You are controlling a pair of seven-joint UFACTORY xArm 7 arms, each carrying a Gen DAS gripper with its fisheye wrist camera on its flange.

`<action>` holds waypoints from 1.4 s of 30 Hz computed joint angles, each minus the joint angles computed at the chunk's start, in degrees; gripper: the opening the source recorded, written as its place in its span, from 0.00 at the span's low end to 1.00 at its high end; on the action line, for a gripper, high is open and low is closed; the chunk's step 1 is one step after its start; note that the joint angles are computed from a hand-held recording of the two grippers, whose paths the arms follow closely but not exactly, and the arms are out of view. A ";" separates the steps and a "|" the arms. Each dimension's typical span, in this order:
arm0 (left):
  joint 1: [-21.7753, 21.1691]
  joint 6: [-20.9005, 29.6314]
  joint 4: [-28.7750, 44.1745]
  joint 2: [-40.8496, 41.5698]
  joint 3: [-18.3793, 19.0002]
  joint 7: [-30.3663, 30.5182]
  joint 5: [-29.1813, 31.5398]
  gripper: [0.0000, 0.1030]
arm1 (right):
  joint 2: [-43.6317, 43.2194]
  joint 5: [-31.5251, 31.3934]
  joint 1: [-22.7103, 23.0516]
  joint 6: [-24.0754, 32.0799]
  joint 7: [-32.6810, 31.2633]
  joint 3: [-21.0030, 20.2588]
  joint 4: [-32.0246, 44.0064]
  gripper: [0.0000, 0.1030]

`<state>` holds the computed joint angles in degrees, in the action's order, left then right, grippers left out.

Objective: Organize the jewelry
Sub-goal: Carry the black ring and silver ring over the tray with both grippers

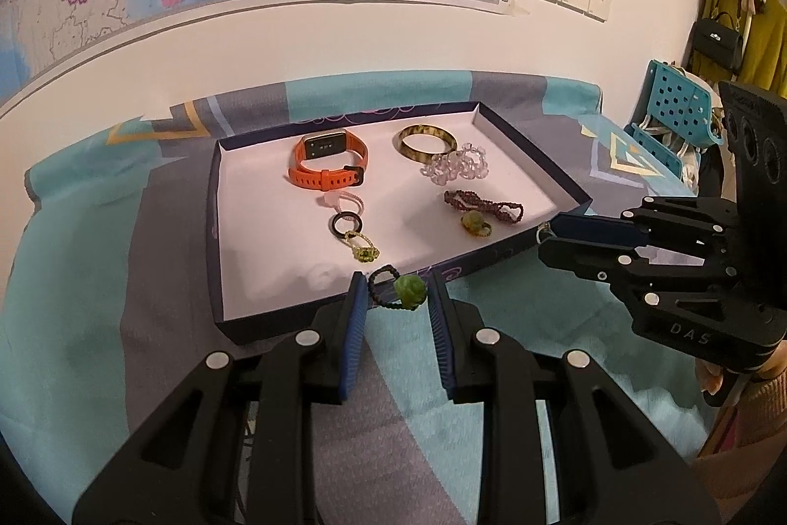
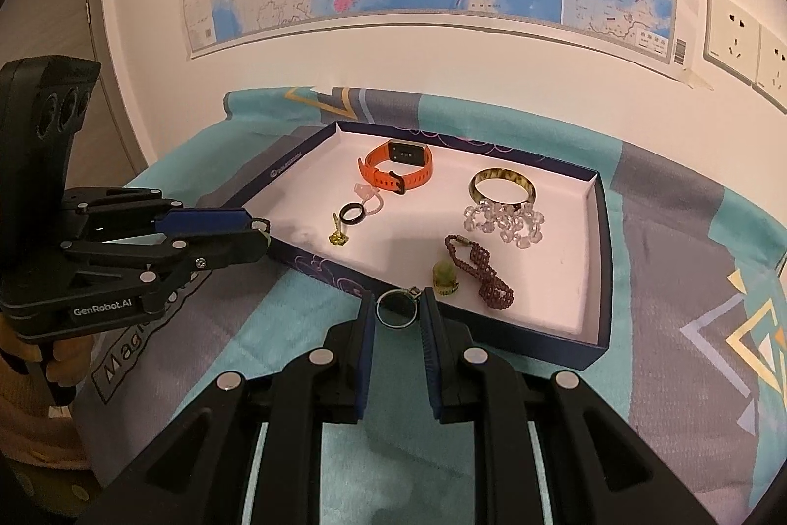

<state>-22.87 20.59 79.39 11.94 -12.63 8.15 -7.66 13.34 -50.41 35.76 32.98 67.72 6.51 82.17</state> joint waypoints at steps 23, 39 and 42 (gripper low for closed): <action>-0.59 -0.15 3.49 2.33 0.62 -1.66 2.05 0.25 | 0.64 0.35 -0.77 -0.88 -0.49 -0.74 1.40 0.16; -1.02 0.75 7.00 4.86 1.04 -3.01 3.97 0.25 | 2.15 2.02 -0.82 -2.01 -3.17 -1.94 3.78 0.16; -1.10 0.66 7.20 5.03 1.11 -3.31 4.25 0.25 | 2.33 2.31 -0.83 -2.22 -3.37 -2.12 3.91 0.16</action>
<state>-23.97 21.25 86.59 16.97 -11.52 4.84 -3.41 15.67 -48.10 34.93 30.76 64.36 4.38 86.08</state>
